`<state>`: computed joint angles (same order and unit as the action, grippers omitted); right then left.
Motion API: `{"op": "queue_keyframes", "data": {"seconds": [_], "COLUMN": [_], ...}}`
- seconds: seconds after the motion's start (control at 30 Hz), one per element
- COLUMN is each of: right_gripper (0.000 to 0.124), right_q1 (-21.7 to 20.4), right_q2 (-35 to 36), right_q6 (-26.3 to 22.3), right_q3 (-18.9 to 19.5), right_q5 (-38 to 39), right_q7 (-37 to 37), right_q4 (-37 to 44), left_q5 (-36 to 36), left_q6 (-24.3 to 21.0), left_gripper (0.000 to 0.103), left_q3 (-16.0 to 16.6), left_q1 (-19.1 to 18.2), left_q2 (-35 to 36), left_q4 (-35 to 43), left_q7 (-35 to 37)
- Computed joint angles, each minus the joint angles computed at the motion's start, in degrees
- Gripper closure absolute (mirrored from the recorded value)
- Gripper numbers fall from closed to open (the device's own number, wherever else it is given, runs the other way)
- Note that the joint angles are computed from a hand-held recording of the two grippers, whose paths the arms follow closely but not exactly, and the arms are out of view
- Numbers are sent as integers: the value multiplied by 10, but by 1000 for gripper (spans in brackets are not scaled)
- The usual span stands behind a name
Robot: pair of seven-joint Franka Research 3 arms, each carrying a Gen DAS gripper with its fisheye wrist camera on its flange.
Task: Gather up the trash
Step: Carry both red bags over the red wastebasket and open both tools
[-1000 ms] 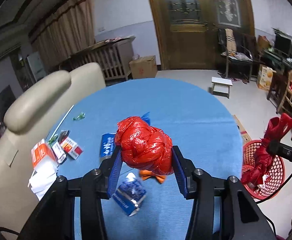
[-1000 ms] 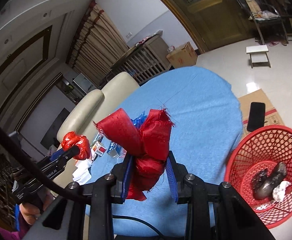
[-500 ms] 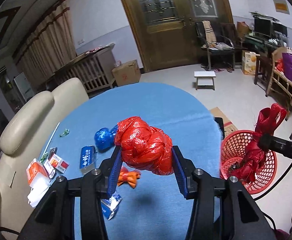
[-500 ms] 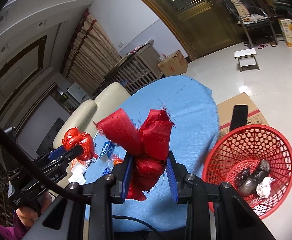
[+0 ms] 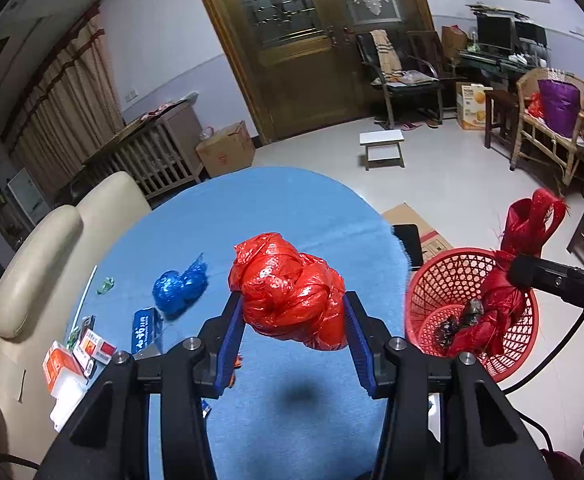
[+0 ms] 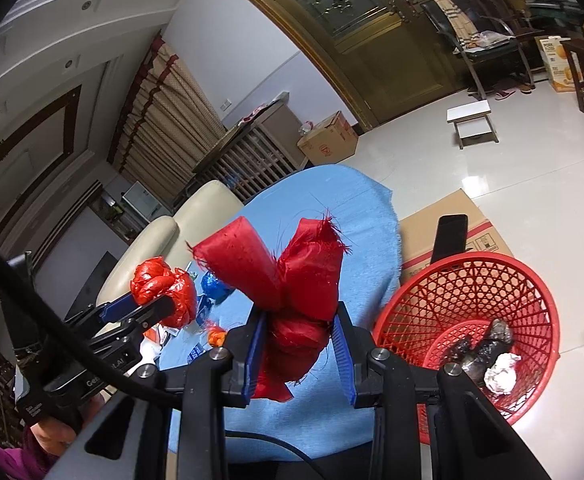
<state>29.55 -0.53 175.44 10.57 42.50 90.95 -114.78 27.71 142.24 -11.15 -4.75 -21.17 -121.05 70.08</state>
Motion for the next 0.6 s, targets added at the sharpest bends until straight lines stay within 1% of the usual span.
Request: {"op": "queue_keyframes", "data": {"seconds": [0.23, 0.3, 0.5, 0.6], "right_gripper": [90, 90, 90, 90], "right_q1": [-3, -6, -6, -6], "right_q2": [-13, -19, -31, -36], "right_q6": [5, 7, 11, 12], "right_q3": [-6, -7, -14, -18], "right_q5": [7, -8, -8, -6], "right_q7": [6, 24, 31, 33], "right_q4": [-19, -26, -44, -53], "left_q5": [3, 0, -12, -8], "left_q6": [-7, -10, -16, -18], "left_gripper": [53, 53, 53, 53], "left_q3": [-9, -9, -8, -13], "left_q1": [-9, -13, -23, -27], "left_q2": [22, 28, 44, 53], "left_q4": [19, 26, 38, 44], "left_q7": [9, 12, 24, 24]}}
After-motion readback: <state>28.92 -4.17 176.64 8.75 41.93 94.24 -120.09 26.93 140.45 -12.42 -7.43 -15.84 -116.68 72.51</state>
